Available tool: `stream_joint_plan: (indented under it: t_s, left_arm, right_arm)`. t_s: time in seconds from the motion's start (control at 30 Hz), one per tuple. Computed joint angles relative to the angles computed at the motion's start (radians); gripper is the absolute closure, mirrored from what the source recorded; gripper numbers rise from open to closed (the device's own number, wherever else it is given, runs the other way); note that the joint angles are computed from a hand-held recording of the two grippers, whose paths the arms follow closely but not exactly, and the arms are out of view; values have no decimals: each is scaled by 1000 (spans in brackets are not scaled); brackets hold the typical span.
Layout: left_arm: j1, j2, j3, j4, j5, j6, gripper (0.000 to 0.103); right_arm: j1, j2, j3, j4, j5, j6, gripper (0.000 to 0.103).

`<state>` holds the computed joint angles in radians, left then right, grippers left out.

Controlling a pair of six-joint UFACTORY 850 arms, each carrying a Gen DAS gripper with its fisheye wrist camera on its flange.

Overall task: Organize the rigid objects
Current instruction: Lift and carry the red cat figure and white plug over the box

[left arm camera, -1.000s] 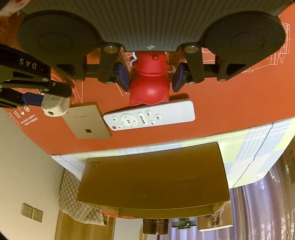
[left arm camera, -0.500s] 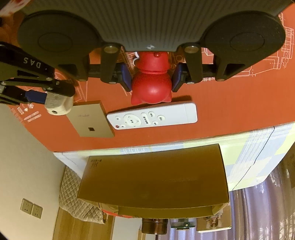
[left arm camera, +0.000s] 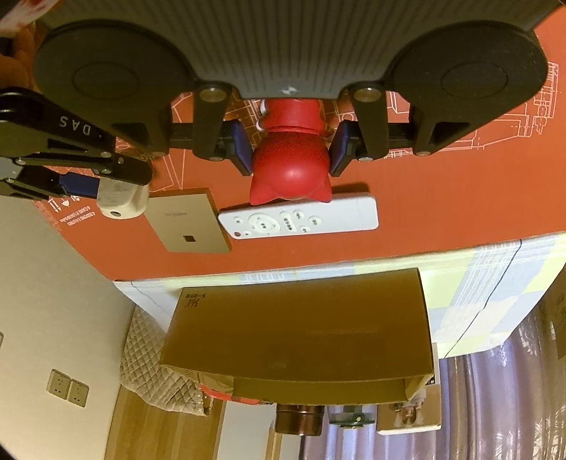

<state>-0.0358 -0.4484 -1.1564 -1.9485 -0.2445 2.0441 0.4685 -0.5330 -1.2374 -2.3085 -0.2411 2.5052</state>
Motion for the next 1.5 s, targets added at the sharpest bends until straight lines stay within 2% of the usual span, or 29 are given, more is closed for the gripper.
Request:
stream_joint_plan:
  t_s: [0.2,0.6,0.9,1.1,1.23,1.3,1.5]
  left_arm:
    - [0,18,16,-53,-3,58,62]
    - [-1,64,26,-77,-13,74,62]
    - [6,75,-49,49,-8,-86,62]
    - [11,46,-179,255,-5,-293,62]
    - [14,-14,-316,535,-21,-608,62]
    - [16,-55,-396,675,-35,-770,62]
    - [9,-177,-621,1000,-73,-1093,62]
  right_arm:
    - [1,16,15,-19,-10,15,59]
    - [3,59,35,-65,-23,55,59]
    - [-12,82,-8,-154,3,126,59]
    - [-44,60,-120,-287,64,245,59]
    - [-68,7,-257,-435,144,370,59]
    - [-78,-33,-347,-437,187,355,59]
    - [-111,-172,-618,-590,320,501,59]
